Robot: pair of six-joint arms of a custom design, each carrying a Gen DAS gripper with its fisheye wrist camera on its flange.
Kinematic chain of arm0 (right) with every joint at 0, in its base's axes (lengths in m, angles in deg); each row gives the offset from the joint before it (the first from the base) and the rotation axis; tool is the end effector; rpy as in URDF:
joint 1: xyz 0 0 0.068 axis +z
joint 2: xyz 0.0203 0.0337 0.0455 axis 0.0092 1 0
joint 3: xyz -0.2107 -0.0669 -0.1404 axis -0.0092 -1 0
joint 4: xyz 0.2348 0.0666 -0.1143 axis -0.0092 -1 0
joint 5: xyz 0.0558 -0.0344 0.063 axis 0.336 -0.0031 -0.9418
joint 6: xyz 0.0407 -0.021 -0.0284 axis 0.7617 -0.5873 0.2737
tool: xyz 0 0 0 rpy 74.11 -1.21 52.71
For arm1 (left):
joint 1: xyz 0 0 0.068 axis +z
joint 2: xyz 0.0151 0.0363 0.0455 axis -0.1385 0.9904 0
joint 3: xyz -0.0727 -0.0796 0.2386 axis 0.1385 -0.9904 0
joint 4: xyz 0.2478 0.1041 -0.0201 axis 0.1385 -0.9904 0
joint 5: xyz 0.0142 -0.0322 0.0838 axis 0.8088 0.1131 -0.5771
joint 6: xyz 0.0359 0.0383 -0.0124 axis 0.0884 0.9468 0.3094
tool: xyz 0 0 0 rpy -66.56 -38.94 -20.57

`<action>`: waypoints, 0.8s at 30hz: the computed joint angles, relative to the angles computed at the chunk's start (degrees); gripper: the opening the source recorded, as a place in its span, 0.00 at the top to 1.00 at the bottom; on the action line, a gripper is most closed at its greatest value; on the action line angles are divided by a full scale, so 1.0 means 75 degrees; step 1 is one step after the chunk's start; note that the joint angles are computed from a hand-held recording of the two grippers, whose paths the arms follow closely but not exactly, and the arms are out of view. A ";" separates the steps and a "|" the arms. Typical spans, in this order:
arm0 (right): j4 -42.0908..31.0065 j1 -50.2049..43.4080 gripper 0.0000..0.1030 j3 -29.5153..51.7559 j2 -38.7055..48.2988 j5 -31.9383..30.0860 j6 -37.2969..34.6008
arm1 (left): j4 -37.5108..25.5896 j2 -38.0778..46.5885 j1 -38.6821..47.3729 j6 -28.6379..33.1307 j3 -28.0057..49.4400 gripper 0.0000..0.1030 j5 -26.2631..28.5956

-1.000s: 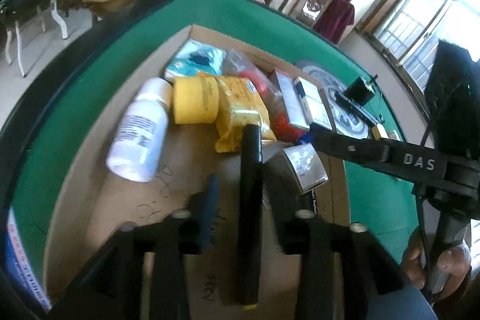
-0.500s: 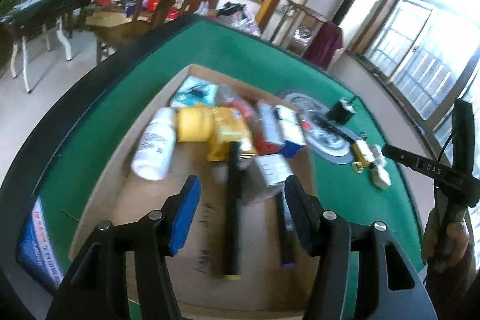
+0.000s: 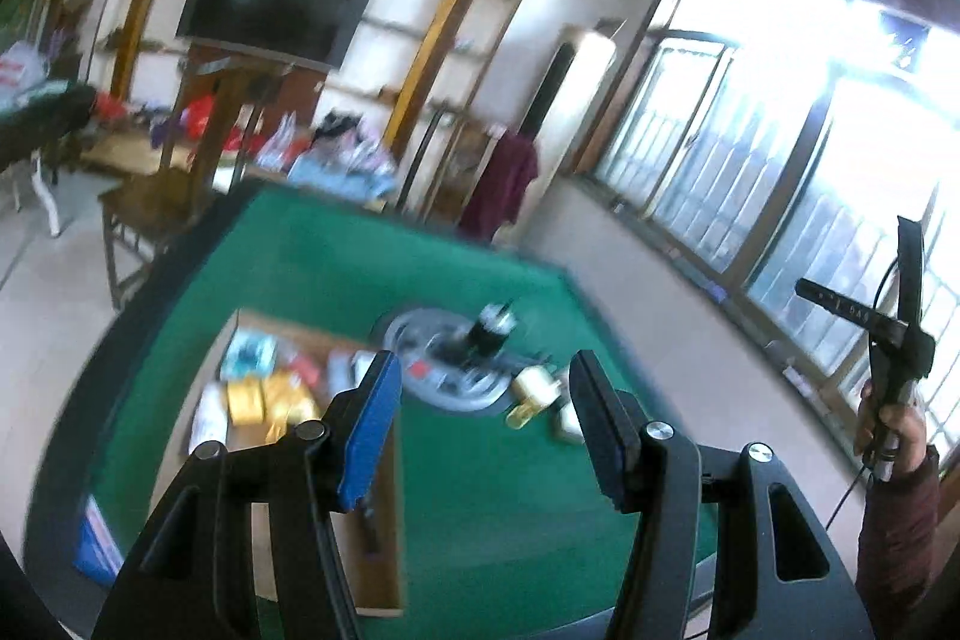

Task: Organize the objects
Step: 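Swing both tools up and back over the table toward the remaining items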

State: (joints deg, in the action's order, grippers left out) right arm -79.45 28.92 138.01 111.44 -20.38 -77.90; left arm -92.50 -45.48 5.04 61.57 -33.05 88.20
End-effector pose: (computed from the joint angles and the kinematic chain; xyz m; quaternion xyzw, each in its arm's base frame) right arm 0.2836 0.1427 0.3035 -0.1409 0.8630 0.0106 0.4850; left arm 0.1458 0.0209 0.2120 -0.1246 0.8275 -0.1691 0.5207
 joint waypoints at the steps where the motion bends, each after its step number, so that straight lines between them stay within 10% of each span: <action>1: -0.0338 0.0038 0.41 0.0205 -0.0381 0.0437 -0.0153 | -0.0534 -0.0123 -0.0038 -0.0039 0.0610 0.49 -0.0030; 11: -0.2895 0.2194 0.19 0.6123 -0.0037 0.6376 -0.3459 | -0.3013 0.2149 -0.1449 0.0433 0.7157 0.33 -0.3420; 14: -0.0365 0.2443 0.18 0.7549 0.0864 0.7959 -0.6822 | -0.3277 0.3182 -0.2223 0.0927 0.8827 0.28 -0.5088; 17: 0.5687 0.2338 0.17 0.7129 0.1395 0.8497 -1.1905 | -0.2899 0.3414 -0.2408 0.1294 0.8895 0.16 -0.5453; 19: 0.4827 0.2355 0.03 0.6868 0.1157 0.8222 -1.0679 | -0.2510 0.3356 -0.2112 0.1258 0.8310 0.14 -0.4784; 22: 0.0010 0.2087 0.00 0.6466 0.0677 0.6571 -0.5824 | -0.1812 0.3225 -0.2175 0.1308 0.6905 0.14 -0.4450; 24: -0.0451 0.1836 0.00 0.5329 0.0696 0.5832 -0.4746 | -0.1296 0.3299 -0.2340 0.1146 0.5947 0.15 -0.4152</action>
